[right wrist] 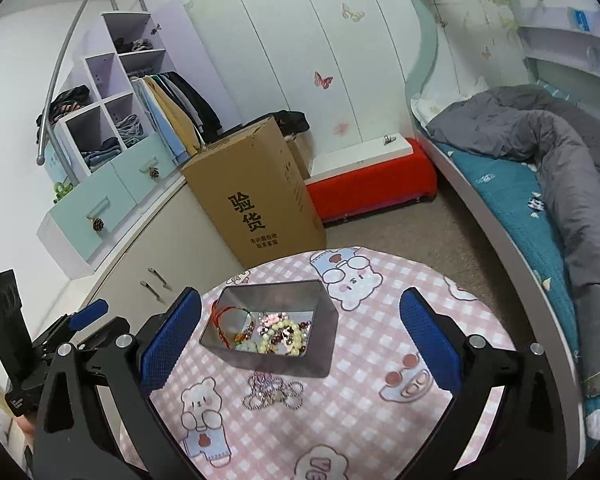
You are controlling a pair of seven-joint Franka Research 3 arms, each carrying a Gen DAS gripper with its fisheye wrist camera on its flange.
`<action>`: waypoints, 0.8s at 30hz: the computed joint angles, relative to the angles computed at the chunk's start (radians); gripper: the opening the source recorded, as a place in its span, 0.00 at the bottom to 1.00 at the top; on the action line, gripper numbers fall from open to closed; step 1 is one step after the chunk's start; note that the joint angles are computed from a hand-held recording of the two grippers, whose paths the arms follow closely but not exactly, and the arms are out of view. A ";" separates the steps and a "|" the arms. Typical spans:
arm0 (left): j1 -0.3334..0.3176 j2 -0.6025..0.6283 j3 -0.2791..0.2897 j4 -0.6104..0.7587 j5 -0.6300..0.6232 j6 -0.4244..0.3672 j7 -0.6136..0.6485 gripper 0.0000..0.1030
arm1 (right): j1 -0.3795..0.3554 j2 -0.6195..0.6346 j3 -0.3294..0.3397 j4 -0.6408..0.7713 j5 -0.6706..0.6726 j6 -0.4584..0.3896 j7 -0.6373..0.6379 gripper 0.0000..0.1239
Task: Organize jewelry
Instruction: 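Grasp the silver chain necklace with the right gripper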
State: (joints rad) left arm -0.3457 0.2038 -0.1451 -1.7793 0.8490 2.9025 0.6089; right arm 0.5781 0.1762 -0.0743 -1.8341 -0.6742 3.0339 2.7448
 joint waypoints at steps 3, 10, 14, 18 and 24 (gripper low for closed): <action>-0.019 -0.024 0.022 -0.041 0.094 0.008 -0.082 0.90 | 0.017 -0.028 -0.005 -0.023 -0.079 -0.026 0.031 0.77; 0.013 -0.035 0.010 -0.129 0.177 0.046 -0.209 0.90 | -0.010 -0.004 0.094 -0.050 -0.054 -0.124 -0.126 0.77; 0.023 -0.007 0.005 -0.156 0.133 0.060 -0.203 0.90 | -0.005 0.088 0.122 -0.001 0.076 -0.172 -0.289 0.77; 0.008 0.020 0.018 -0.164 0.124 0.062 -0.203 0.90 | -0.010 0.181 0.149 0.075 0.219 -0.212 -0.446 0.42; 0.039 0.055 -0.010 -0.176 -0.026 0.049 -0.118 0.90 | 0.020 0.258 0.127 0.153 0.332 -0.225 -0.579 0.34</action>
